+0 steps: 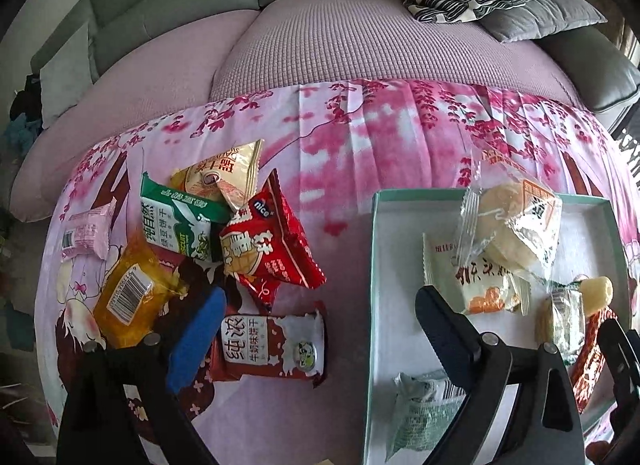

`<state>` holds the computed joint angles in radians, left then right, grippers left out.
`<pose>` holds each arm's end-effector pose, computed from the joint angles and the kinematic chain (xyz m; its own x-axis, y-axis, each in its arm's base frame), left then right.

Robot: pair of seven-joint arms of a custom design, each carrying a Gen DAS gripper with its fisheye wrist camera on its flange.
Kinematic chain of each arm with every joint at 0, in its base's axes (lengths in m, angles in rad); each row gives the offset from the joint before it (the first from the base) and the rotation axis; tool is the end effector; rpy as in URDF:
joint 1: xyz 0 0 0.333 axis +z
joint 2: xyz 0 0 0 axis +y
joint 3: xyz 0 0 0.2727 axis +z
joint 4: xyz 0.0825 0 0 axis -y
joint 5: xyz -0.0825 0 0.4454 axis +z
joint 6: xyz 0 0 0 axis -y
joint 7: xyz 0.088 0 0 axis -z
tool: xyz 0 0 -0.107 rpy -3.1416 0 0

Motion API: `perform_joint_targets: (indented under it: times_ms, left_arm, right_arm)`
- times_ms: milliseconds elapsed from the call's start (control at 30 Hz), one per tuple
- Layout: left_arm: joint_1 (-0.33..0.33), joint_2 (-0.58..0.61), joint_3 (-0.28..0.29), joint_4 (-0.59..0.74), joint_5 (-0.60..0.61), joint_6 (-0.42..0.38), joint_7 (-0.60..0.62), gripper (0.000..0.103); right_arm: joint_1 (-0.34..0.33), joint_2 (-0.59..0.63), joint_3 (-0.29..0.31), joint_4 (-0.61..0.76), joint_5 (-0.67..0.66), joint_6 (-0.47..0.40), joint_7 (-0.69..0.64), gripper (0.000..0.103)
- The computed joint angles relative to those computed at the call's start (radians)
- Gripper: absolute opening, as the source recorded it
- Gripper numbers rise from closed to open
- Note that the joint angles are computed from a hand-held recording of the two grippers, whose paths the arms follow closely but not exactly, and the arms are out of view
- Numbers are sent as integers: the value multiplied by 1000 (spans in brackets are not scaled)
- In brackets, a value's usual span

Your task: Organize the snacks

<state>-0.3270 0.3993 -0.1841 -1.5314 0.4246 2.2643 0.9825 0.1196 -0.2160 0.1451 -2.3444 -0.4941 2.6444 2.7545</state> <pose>0.6638 -0.3418 0.4060 -0.0896 -0.9908 -0.1014 -0.8962 0.1246 -0.4258 0.5484 0.1617 0.3974 -0.4500 -0.8707 -0.1986 -0.6882 0.4798 -0.5442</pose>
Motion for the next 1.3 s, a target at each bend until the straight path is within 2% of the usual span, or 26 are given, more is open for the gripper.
perform_joint_targets:
  times_ms: [500,933,1300]
  left_arm:
    - [68,-158,-10,-193,-76,59,2,96]
    - [163,-366,13,-445,-138,138,-75,96]
    - [229,-443,37,-556,-223,158,-115,96]
  right_arm:
    - [35,32,9,40,8,0,-42,103]
    - [153,162,0,168,59,58,-168,103]
    - [265,282,-26,288,115,73,-261,103]
